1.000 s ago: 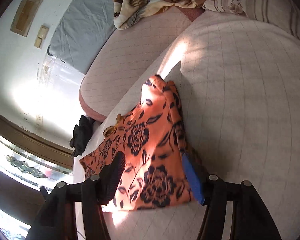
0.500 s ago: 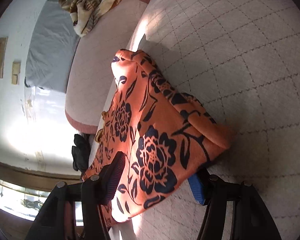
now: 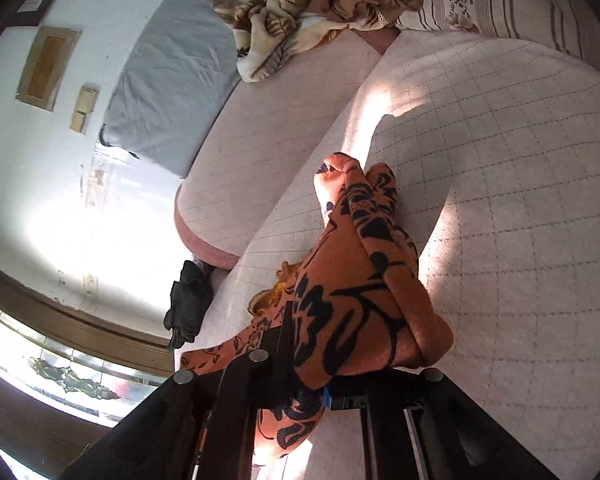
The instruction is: Fold small clothes
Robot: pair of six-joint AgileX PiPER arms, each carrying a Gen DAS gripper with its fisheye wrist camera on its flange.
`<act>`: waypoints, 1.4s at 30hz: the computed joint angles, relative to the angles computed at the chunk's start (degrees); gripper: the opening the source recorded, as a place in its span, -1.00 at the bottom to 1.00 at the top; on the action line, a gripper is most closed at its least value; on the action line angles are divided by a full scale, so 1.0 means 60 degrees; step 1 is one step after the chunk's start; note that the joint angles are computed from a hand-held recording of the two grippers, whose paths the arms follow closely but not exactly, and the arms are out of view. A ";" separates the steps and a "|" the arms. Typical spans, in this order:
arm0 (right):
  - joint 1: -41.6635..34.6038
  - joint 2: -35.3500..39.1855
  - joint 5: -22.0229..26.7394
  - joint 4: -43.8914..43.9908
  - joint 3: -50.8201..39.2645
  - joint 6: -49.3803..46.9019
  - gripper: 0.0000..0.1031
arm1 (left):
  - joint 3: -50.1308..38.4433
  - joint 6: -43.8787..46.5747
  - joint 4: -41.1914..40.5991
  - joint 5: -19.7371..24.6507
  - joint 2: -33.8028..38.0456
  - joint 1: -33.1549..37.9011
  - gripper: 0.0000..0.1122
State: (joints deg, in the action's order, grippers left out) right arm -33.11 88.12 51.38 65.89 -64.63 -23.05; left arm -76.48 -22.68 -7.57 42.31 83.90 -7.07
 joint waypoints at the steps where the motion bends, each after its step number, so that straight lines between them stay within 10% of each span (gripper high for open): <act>1: -0.0311 -0.0428 0.0340 -0.0026 0.0468 -0.0238 -0.82 | 0.0681 0.0116 -0.0105 -0.0034 -0.0512 0.0028 -0.76; 8: -0.2736 -0.0513 0.1547 -0.1442 0.3740 -0.2340 -0.51 | 0.4137 0.1028 -0.0732 -0.0348 -0.1092 0.1113 -0.45; 11: -0.3750 -0.0973 0.1916 -0.1779 0.3639 -0.2442 -0.29 | 0.3583 0.0215 0.0627 -0.0068 -0.1516 0.0994 -0.38; 13: -0.3994 -0.1379 0.1899 -0.1980 0.3195 -0.2237 0.19 | 0.3005 -0.0113 0.1474 -0.0141 -0.1489 0.0769 -0.28; 15: -0.4036 -0.1677 0.1756 -0.1932 0.2721 -0.2339 0.31 | 0.2368 -0.0025 0.1877 -0.0347 -0.1101 0.0638 0.10; 26: -0.0250 0.2072 0.0905 -0.2966 -0.2227 -0.1944 0.32 | -0.3497 0.3599 0.0977 0.1697 0.4432 0.0576 0.00; 30: 0.0620 0.3480 0.0634 -0.4156 -0.3876 -0.1326 0.29 | -0.4673 0.3848 0.0363 0.2308 0.5431 0.0781 -0.64; 32: 0.0979 0.3940 0.0450 -0.4792 -0.4382 -0.1059 0.12 | -0.4897 0.3782 0.0255 0.2436 0.5642 0.0839 -0.86; 33: 0.1204 0.4148 0.0513 -0.5260 -0.4674 -0.0935 -0.56 | -0.4707 0.3804 0.0344 0.2210 0.5503 0.0781 -0.90; 34: 0.1398 0.4259 0.0509 -0.5754 -0.4838 -0.0684 -0.70 | -0.4499 0.3779 0.0543 0.1859 0.5341 0.0704 -0.91; 42: 0.1594 0.4574 -0.0724 -0.6684 -0.4792 0.0270 -0.70 | -0.4708 0.3028 0.1319 0.1288 0.5873 0.0591 -0.81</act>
